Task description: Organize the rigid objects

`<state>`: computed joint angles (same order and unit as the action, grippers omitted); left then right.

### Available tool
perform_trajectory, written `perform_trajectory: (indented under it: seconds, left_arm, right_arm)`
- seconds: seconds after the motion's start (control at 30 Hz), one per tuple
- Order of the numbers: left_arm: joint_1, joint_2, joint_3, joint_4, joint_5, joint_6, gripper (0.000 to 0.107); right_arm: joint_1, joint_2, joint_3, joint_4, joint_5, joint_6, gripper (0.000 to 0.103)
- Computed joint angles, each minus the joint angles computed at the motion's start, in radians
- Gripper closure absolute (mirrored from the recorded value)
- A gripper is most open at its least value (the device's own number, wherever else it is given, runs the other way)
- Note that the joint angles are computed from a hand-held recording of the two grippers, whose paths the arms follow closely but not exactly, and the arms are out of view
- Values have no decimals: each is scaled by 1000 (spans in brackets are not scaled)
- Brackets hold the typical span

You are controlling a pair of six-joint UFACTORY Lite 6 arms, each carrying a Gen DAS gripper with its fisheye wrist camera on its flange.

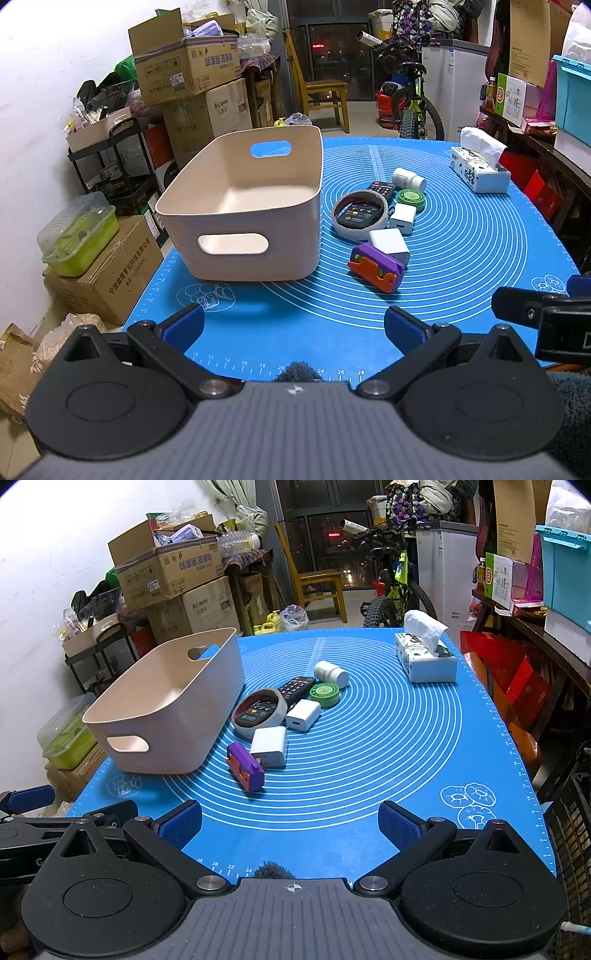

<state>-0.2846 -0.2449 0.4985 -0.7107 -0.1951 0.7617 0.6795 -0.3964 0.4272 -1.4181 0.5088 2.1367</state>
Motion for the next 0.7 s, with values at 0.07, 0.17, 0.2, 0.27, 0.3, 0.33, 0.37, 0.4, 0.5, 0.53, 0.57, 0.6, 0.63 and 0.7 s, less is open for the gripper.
perform_trajectory:
  seconds: [0.07, 0.17, 0.2, 0.27, 0.3, 0.33, 0.37, 0.4, 0.5, 0.53, 0.57, 0.6, 0.63, 0.7]
  left_arm:
    - [-1, 1, 1, -8, 0, 7, 5]
    - [-2, 0, 1, -12, 0, 11, 5]
    - [-2, 1, 2, -18, 0, 16, 5]
    - [-4, 9, -4, 6, -9, -8, 5]
    - [-5, 9, -8, 14, -12, -16, 5]
    - [-6, 9, -11, 20, -14, -23, 5]
    - [-6, 11, -10, 20, -15, -23, 5]
    - [-6, 11, -10, 20, -15, -23, 5]
    - [-6, 11, -10, 20, -15, -23, 5]
    - [-7, 12, -9, 18, -15, -22, 5]
    - [-7, 12, -10, 17, -16, -21, 5]
    - [-7, 12, -9, 14, -15, -17, 5]
    - [-7, 11, -9, 14, -15, -16, 5]
    - [-6, 11, -9, 15, -14, -17, 5]
  right_arm:
    - [0, 4, 1, -5, 0, 5, 2]
    - [-1, 0, 0, -2, -1, 2, 2]
    - [-1, -1, 0, 1, -1, -1, 2]
    - [0, 1, 3, 1, 1, -2, 2]
    - [4, -2, -7, -9, 4, 13, 2]
    - [0, 0, -9, -19, 0, 21, 2]
    - [3, 2, -6, -16, 2, 20, 2]
    - [2, 7, -5, -24, 1, 29, 2]
    - [3, 0, -6, -11, 2, 16, 2]
    - [3, 0, -6, -11, 2, 16, 2]
    - [4, 1, -5, -10, 2, 15, 2]
    - [3, 6, -5, -18, 1, 23, 2]
    - [1, 5, -5, -19, -2, 23, 2]
    - [2, 5, -4, -16, 0, 22, 2]
